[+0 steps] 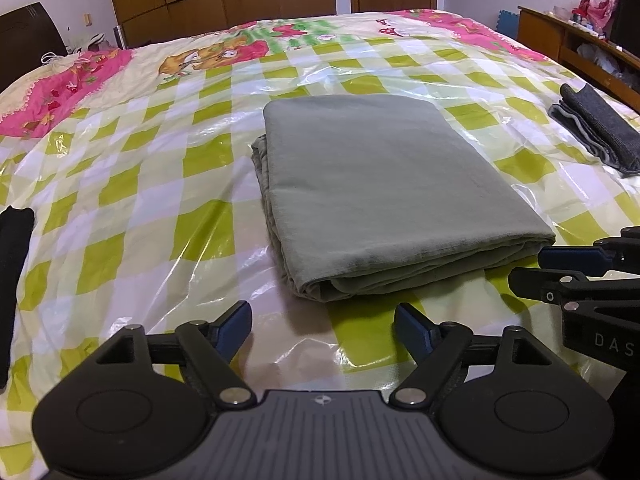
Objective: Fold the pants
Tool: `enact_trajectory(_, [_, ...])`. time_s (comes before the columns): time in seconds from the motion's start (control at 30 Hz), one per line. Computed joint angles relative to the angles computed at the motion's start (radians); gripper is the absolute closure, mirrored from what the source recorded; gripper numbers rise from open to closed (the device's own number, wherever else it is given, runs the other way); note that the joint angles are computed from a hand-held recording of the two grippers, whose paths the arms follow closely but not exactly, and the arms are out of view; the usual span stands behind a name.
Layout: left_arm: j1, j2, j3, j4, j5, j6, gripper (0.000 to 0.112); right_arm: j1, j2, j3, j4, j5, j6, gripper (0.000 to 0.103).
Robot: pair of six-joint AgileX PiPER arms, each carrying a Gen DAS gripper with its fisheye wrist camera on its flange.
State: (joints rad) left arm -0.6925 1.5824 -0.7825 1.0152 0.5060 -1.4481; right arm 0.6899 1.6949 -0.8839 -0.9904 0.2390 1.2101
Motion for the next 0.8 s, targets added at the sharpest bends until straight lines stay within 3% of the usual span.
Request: enact_trajectory(0.8, [-0.022,-0.001,0.001,0.030,0.009,-0.028,0.014,0.002,0.000,-0.001,0.001,0.002,-0.001,0.073])
